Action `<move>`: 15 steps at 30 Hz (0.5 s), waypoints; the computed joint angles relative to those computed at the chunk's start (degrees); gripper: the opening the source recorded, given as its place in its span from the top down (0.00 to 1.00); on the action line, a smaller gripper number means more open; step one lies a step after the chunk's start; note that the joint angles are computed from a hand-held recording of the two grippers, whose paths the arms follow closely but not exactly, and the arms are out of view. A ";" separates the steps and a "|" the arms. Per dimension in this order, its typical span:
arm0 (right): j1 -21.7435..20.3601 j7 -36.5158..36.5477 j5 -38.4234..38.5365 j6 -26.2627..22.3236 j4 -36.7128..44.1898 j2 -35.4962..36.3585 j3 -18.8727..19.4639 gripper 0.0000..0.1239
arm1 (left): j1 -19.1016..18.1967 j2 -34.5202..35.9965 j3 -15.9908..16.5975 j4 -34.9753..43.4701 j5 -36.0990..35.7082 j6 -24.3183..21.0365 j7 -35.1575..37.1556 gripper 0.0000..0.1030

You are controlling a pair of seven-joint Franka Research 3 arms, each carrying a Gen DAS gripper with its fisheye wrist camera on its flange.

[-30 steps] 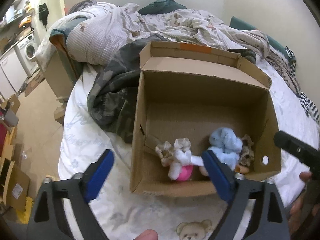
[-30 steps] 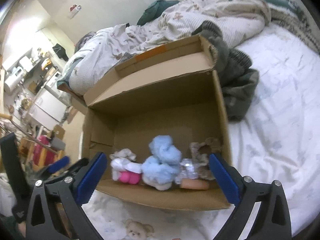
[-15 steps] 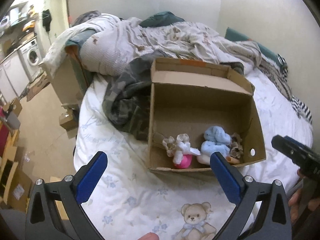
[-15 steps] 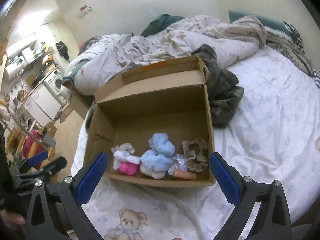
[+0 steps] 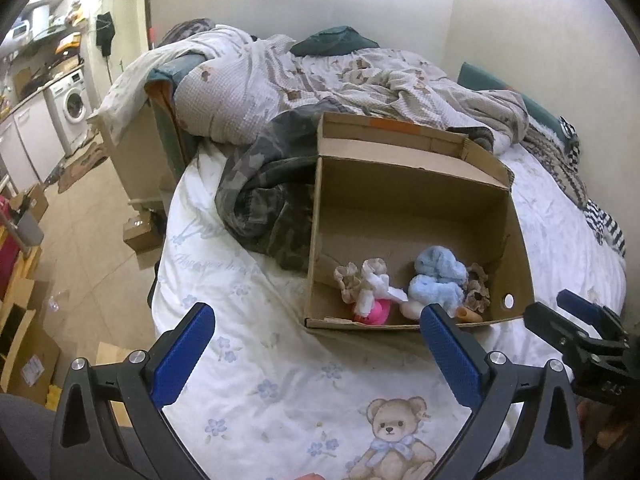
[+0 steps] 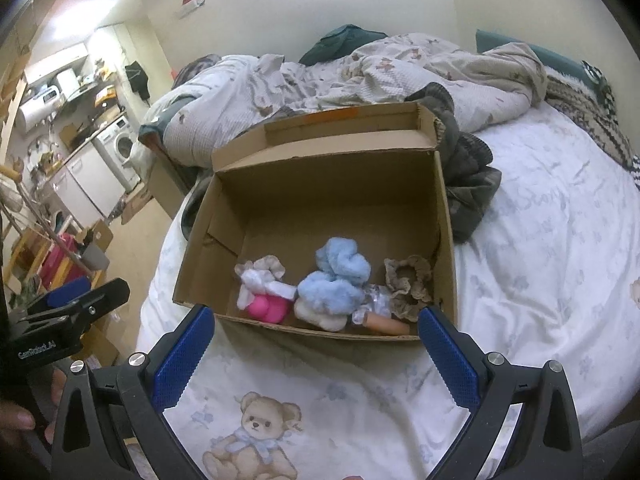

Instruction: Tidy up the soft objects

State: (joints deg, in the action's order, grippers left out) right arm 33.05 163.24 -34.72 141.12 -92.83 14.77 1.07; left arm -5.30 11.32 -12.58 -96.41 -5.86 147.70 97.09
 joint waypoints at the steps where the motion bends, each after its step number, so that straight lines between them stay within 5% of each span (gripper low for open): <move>1: 0.09 0.05 -0.20 -0.36 0.16 0.09 -0.05 0.17 | 0.05 -0.22 -0.16 -0.35 -0.27 0.47 0.47 0.01; 15: 0.22 1.35 -1.48 -1.23 0.40 0.09 -0.15 0.17 | -0.01 -0.63 -0.52 -0.83 -2.02 0.89 2.42 0.01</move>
State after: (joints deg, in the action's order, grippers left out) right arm 33.27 164.59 -36.20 139.89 -92.43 14.87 0.92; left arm -5.31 10.69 -13.10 -97.24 -7.88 148.59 99.50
